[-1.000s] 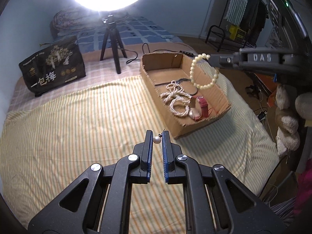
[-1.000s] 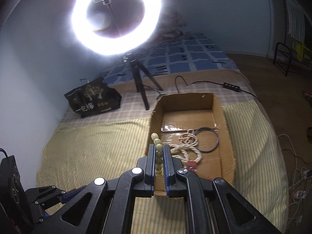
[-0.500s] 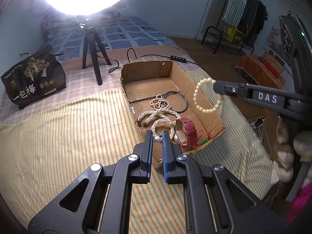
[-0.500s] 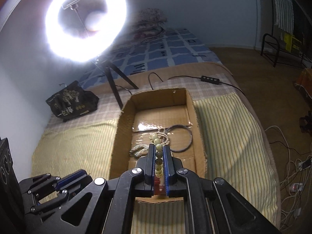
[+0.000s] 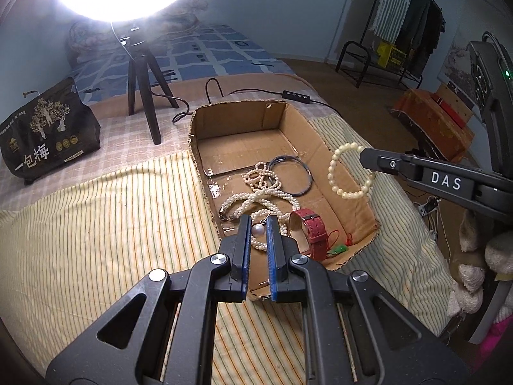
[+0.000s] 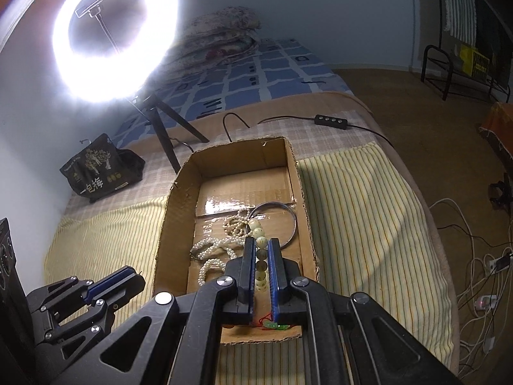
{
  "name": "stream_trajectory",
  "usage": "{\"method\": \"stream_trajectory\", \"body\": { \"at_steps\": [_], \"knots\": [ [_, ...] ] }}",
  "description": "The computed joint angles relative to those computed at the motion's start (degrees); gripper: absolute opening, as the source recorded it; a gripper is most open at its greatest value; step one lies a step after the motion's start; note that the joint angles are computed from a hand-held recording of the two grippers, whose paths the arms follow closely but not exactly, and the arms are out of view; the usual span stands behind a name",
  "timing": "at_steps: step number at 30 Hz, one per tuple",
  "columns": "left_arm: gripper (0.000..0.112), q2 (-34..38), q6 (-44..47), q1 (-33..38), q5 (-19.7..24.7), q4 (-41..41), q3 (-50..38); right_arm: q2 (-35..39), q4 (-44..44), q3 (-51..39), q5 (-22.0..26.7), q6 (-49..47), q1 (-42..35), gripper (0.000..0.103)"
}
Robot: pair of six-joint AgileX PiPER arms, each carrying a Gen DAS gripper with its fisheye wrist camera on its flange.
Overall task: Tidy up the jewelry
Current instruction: 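Open the left tool to drop the earring while the right tool releases the bead bracelet into the box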
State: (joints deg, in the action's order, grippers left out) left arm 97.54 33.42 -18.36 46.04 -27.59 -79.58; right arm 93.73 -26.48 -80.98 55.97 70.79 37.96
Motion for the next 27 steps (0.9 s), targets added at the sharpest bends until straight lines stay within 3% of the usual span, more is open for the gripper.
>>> {"method": "stream_trajectory", "body": {
  "at_steps": [14, 17, 22, 23, 24, 25, 27],
  "knots": [
    [0.007, -0.55, -0.29, -0.78, -1.6, 0.67, 0.85, 0.06, 0.09, 0.73, -1.1, 0.71, 0.03, 0.008],
    [0.007, -0.48, -0.5, -0.55, -1.36, 0.84, 0.74, 0.1, 0.08, 0.85, -1.3, 0.94, 0.0, 0.027],
    [0.009, -0.49, -1.27, -0.69, -0.88, 1.63, 0.54, 1.49, -0.11, -0.84, 0.22, 0.43, 0.72, 0.033],
    [0.013, -0.5, -1.36, -0.74, -0.71, 1.81, 0.47, 1.86, -0.38, -1.41, 1.02, 0.41, 1.02, 0.042],
    [0.029, -0.55, -1.38, -0.78, -0.71, 1.82, 0.49, 2.36, -0.92, -2.21, 2.13, 0.58, 1.44, 0.055],
    [0.042, -0.84, -1.16, -0.75, -1.05, 1.58, 0.83, 2.56, -1.79, -2.65, 3.0, 1.15, 1.91, 0.06],
    [0.044, -1.79, -0.54, -0.7, -2.36, 1.16, 1.98, 2.64, -3.44, -3.01, 4.15, 2.26, 2.62, 0.067]
  ]
}}
